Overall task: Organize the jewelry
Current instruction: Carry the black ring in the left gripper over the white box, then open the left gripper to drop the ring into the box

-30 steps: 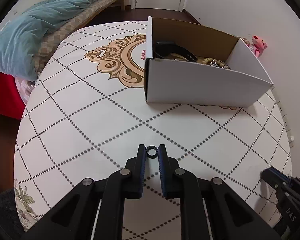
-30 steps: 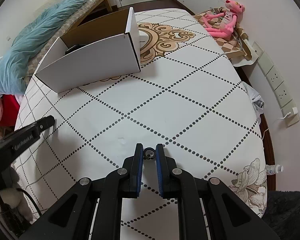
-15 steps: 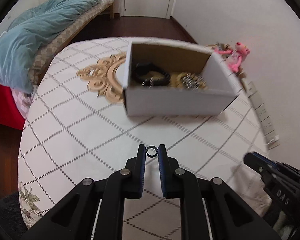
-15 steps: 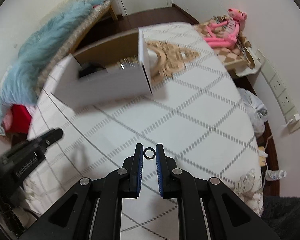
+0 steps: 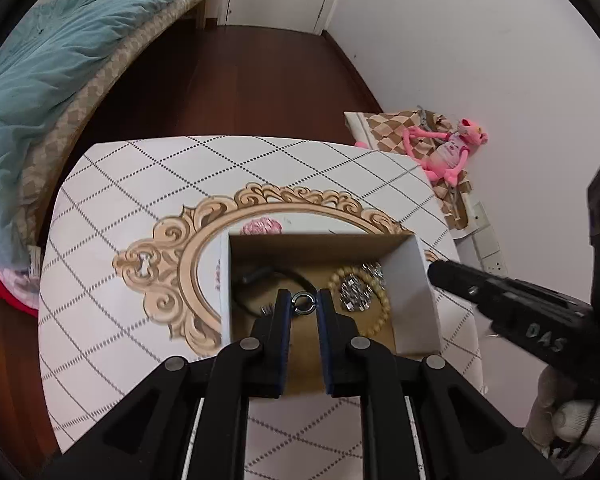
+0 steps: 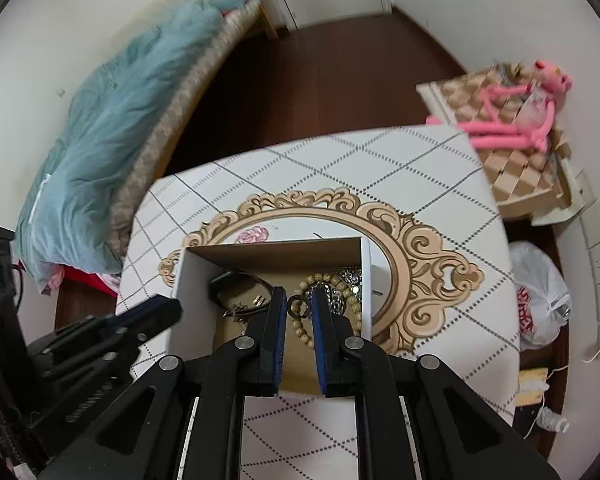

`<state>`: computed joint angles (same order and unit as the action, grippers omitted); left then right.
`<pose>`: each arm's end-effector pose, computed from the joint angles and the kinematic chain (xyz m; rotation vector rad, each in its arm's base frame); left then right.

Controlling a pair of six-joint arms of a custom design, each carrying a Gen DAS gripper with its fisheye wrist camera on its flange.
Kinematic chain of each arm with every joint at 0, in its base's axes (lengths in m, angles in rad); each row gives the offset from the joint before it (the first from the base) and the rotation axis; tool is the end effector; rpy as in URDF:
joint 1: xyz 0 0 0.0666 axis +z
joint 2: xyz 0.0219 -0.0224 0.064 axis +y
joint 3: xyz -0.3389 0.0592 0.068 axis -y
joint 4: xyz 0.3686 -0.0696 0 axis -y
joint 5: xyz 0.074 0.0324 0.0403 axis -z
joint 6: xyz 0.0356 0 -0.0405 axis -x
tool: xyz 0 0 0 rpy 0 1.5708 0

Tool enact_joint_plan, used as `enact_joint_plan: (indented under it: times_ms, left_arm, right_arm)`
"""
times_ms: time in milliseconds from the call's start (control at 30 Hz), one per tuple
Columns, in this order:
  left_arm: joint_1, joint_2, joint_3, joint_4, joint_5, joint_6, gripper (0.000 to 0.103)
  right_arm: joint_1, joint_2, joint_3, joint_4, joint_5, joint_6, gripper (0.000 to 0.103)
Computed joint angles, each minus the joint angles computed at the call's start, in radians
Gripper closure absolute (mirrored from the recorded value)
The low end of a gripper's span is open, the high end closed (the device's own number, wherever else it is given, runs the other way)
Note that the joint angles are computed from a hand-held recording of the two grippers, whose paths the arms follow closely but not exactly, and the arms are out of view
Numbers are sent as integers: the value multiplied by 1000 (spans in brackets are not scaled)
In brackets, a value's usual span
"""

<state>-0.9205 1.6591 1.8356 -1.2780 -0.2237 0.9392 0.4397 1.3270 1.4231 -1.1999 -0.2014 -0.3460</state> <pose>0.3277 -0.4184 0.4299 -0.0965 2.6651 -0.3318 0.3788 0.1856 0.4139 -0.1943 2.7362 0.5057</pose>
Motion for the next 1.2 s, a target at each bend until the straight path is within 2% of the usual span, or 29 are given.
enact_joint_plan:
  times_ms: [67,167,200,267,300,333,367,500,567,600,633,667,700,733,833,933,1033,1200]
  left_arm:
    - [13,15,19,-17,17,-6,92]
    - [27,61,87,-99,19,-8,89]
    - [27,73,106,-121,11,-11,87]
    - [23,79,122,-147,-21,-14,78]
    - [21,77,122,-150,-33,-12,66]
    - [21,76,125,-158,-41,-4,51]
    - [20,71,120,-157,-50,6,46]
    - [18,59,111,-184,-75,34,44]
    - [8,55,108,-211,-101,49,42]
    - [4,55,108,-222,-112,57,32]
    - [-3,51,101,-236,-128,71,16]
    - [-7,48,97,-242,-138,78,11]
    - [-17,42,86,-250,-158,91,7]
    - [-23,40,83,-260,-168,100,6]
    - [-51,42,75,-315,-225,145,0]
    - [-75,35,54,-339,-253,177,0]
    - [-91,25,39,-354,-245,206,0]
    - [-126,5,44,-386,-260,251,0]
  right_arm:
    - [-6,49,40,-35,-16,21,90]
    - [-14,94,71,-74,-24,25,88]
    - [-19,96,68,-76,-28,26,84]
    - [-25,94,62,-75,-29,21,70]
    - [-28,93,58,-73,-29,23,61]
    - [-29,85,52,-69,-26,22,59]
    - [-28,78,49,-69,-14,26,59]
    - [-30,55,41,-72,3,33,59]
    - [-23,36,33,-77,47,37,58]
    - [-18,29,30,-79,70,39,53]
    - [-14,19,23,-80,95,40,43]
    - [-8,9,16,-80,121,40,37]
    - [-2,2,11,-82,147,43,26]
    - [6,-6,2,-86,180,44,17]
    - [34,-29,-28,-106,264,34,7]
    - [55,-53,-63,-121,295,21,6]
    - [80,-78,-89,-126,326,2,2]
    - [115,-132,-99,-149,364,-32,2]
